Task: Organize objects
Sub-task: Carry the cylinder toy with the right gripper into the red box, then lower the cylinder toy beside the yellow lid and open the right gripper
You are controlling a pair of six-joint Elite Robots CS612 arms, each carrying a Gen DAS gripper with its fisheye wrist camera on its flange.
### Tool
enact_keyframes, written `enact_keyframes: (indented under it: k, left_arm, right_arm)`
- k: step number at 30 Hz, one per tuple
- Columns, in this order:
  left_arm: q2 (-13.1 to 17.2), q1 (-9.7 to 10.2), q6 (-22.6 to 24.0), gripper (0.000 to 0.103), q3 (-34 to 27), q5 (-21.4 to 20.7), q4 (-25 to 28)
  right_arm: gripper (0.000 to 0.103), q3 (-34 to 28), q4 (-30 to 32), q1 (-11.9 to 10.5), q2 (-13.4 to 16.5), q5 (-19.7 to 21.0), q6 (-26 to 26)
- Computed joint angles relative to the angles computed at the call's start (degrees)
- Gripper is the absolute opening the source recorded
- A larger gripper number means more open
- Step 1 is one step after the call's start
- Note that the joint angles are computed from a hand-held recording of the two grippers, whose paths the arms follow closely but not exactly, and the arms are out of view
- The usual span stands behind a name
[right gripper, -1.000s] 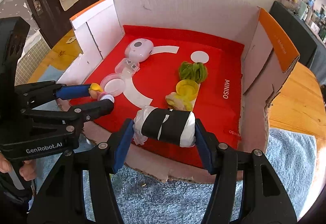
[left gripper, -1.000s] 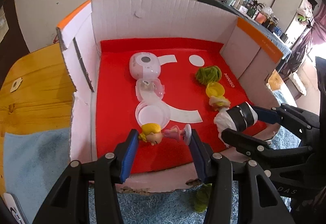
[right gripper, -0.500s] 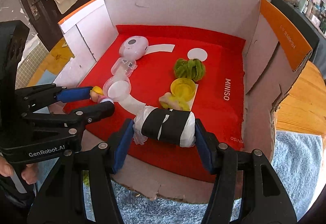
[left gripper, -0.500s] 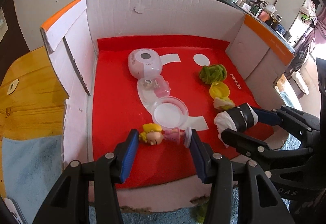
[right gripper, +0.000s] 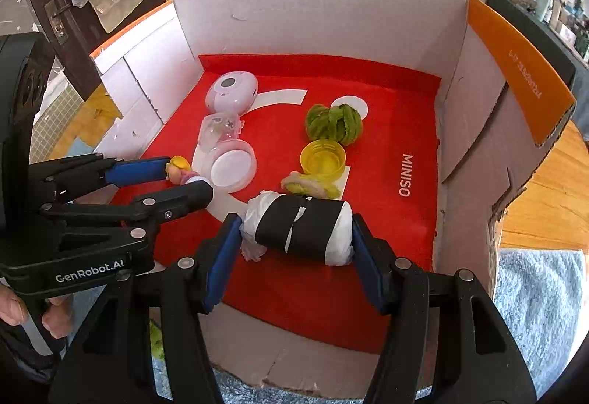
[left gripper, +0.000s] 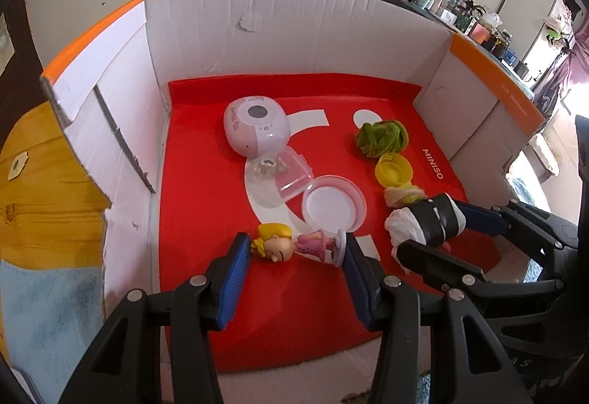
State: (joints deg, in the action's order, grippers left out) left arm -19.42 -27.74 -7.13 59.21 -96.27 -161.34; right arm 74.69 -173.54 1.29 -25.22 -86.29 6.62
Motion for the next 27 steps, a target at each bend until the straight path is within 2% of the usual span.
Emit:
enact_keyframes:
  k: [14, 27]
  left_arm:
    - [1.1, -0.01, -0.2, 0.052, -1.9, 1.1, 0.1]
    - [1.0, 0.03, -0.5, 0.052, -1.7, 1.4, -0.1]
  right_arm:
    - [0.057, -0.8, -0.4, 0.0, 0.6, -2.0, 0.2]
    - [0.058, -0.9, -0.2, 0.1, 0.6, -1.8, 0.4]
